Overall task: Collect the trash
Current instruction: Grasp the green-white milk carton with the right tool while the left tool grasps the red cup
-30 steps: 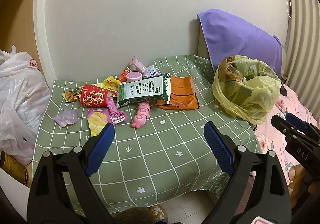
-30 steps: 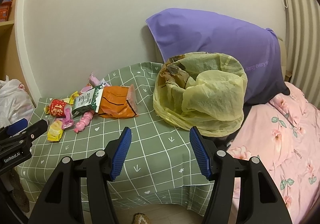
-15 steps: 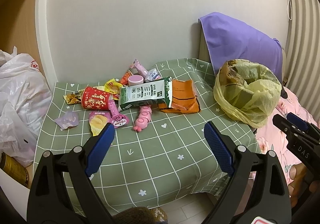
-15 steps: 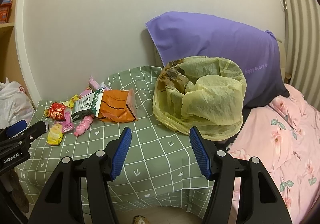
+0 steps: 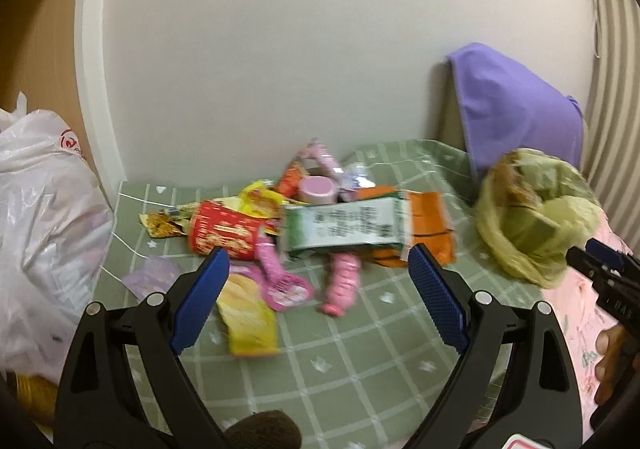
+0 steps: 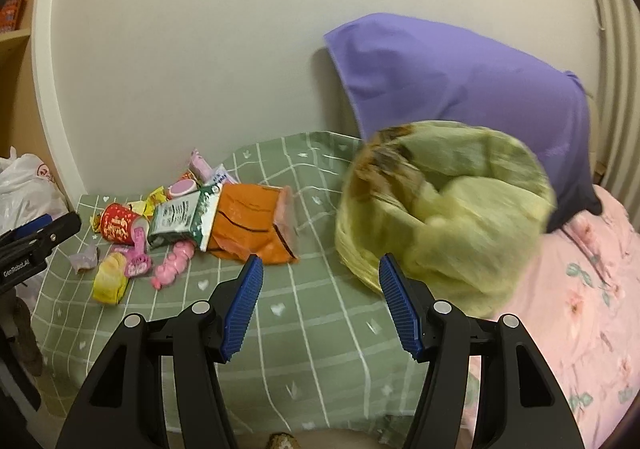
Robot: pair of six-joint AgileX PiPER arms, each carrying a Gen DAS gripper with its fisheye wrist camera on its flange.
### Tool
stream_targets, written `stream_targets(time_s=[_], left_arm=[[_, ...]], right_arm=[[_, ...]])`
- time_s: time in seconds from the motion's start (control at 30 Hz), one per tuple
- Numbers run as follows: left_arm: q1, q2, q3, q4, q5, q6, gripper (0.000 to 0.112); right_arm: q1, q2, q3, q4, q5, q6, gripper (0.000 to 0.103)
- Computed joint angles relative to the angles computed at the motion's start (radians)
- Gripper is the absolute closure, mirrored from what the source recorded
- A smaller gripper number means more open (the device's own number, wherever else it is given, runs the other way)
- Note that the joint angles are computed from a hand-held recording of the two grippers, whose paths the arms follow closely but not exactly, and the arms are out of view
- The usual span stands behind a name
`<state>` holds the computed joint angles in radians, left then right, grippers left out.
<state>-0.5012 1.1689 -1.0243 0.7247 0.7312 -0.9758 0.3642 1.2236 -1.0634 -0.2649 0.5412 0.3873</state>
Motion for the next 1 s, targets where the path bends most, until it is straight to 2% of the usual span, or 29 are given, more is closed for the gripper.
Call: stream_targets(time_s=[0.13, 0.2, 0.33, 0.47, 0.5, 0.53, 0.6, 0.67, 0.77, 0.9, 1.0], left_arm=[[0.248, 0.041, -0.019, -0.238, -0.112, 0.234, 0.026], [0.343, 0.076, -0.035, -0.326, -0.141, 0.324, 0.026], [0.463, 0.143, -0.052, -0.457, -0.178, 0.460, 0.025], [0.543, 0.237, -0.082, -0.571, -0.186, 0.597, 0.025], [0.564, 0.257, -0.089, -0.603, -0.187, 0.632, 0.025], [0.582, 0.273, -0.096, -0.632, -0.187, 0.660, 0.025], [0.620, 0.309, -0.118, -0.700, -0.188, 0.716, 0.025], [0.653, 0.342, -0.147, -0.755, -0.176, 0.757, 0.025], [0.662, 0.354, -0.153, -0.754, -0.172, 0.752, 0.025], [0.685, 0.378, -0.177, -0.799, -0.158, 0.786, 0.025], [0.707, 0.423, -0.235, -0.862, -0.102, 0.830, 0.019]], right_arm=[[-0.023, 0.206, -0.167, 0.267, -0.007, -0.219, 0.046], [0.001, 0.306, -0.258, 0.314, 0.001, -0.272, 0.046], [0.048, 0.509, -0.458, 0.414, 0.037, -0.393, 0.046], [0.063, 0.716, -0.698, 0.506, 0.130, -0.473, 0.046], [0.063, 0.760, -0.752, 0.520, 0.155, -0.483, 0.047], [0.059, 0.792, -0.790, 0.553, 0.175, -0.506, 0.054], [0.028, 0.861, -0.879, 0.713, 0.255, -0.619, 0.062], [0.010, 0.882, -0.914, 0.780, 0.290, -0.667, 0.065], [-0.026, 0.876, -0.944, 0.837, 0.330, -0.688, 0.071], [-0.047, 0.831, -0.961, 0.772, 0.292, -0.689, 0.073], [-0.062, 0.826, -1.013, 0.719, 0.288, -0.658, 0.074]])
